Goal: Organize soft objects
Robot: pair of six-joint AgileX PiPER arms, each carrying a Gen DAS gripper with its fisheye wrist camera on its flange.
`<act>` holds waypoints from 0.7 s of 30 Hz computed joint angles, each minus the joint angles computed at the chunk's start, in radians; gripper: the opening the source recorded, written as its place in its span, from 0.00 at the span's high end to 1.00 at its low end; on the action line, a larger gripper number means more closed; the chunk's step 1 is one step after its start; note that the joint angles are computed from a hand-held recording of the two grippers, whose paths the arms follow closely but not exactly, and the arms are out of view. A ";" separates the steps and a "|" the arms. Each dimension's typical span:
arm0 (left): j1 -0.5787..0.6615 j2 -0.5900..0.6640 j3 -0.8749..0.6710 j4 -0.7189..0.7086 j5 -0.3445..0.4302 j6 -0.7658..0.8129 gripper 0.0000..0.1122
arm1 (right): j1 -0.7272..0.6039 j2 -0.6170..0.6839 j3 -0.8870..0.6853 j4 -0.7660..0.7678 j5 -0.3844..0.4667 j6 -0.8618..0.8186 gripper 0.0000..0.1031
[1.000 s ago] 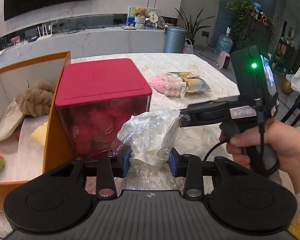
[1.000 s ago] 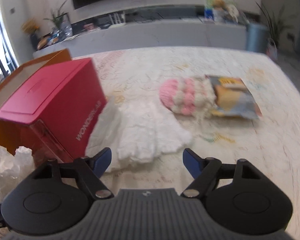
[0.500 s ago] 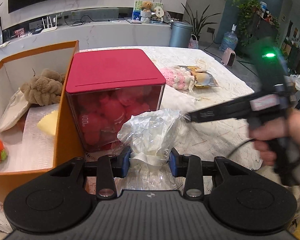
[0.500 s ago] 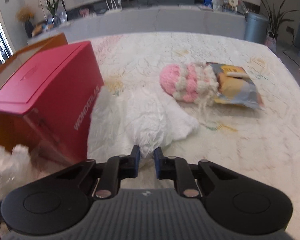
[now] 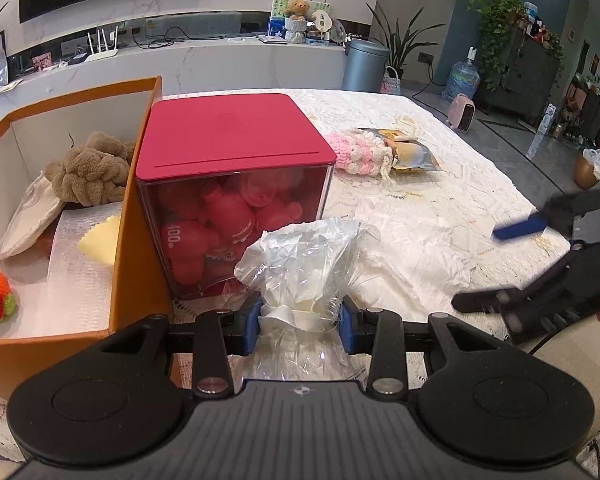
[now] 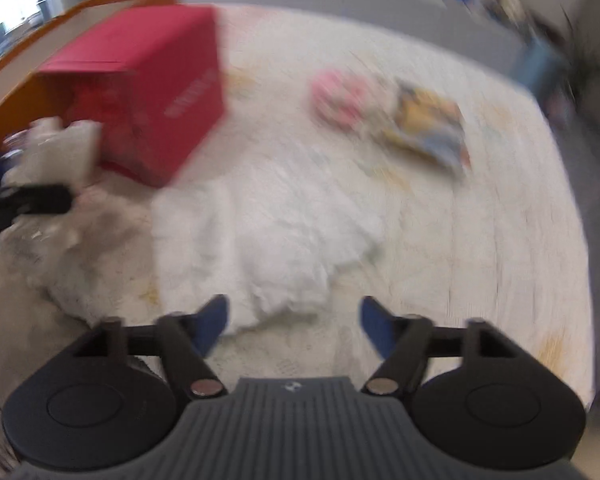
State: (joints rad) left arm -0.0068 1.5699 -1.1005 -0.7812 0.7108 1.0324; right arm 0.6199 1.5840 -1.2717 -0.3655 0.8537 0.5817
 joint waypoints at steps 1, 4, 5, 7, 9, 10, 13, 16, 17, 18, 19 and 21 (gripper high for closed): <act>0.002 0.002 -0.002 -0.002 0.004 0.001 0.61 | 0.018 -0.018 0.031 -0.037 -0.061 0.004 0.03; 0.002 0.000 -0.003 -0.003 0.009 -0.013 0.61 | 0.030 -0.037 0.108 -0.041 -0.246 -0.119 0.03; 0.005 0.001 -0.004 -0.004 0.015 -0.015 0.61 | 0.036 -0.027 0.119 -0.049 -0.276 -0.168 0.03; 0.013 0.001 -0.009 -0.007 0.031 -0.014 0.61 | 0.029 0.013 0.103 -0.015 -0.282 -0.267 0.03; 0.020 -0.004 -0.008 -0.016 0.042 -0.004 0.61 | 0.005 0.050 0.085 0.002 -0.283 -0.276 0.03; 0.024 -0.006 -0.008 -0.020 0.049 0.003 0.61 | -0.006 0.063 0.084 -0.020 -0.295 -0.239 0.03; 0.039 -0.004 -0.017 -0.034 0.068 0.025 0.61 | -0.049 0.088 0.094 -0.076 -0.338 -0.180 0.03; 0.051 -0.005 -0.023 -0.047 0.078 0.045 0.61 | -0.074 0.125 0.076 -0.137 -0.300 -0.128 0.03; 0.054 -0.006 -0.023 -0.054 0.079 0.054 0.61 | -0.088 0.124 0.089 -0.132 -0.319 -0.124 0.03; 0.055 -0.005 -0.027 -0.058 0.085 0.057 0.61 | -0.104 0.115 0.104 -0.115 -0.347 -0.127 0.03; 0.058 -0.005 -0.029 -0.062 0.088 0.060 0.61 | -0.116 0.110 0.118 -0.106 -0.372 -0.124 0.03; 0.058 -0.003 -0.032 -0.061 0.091 0.055 0.61 | -0.128 0.118 0.127 -0.088 -0.397 -0.133 0.02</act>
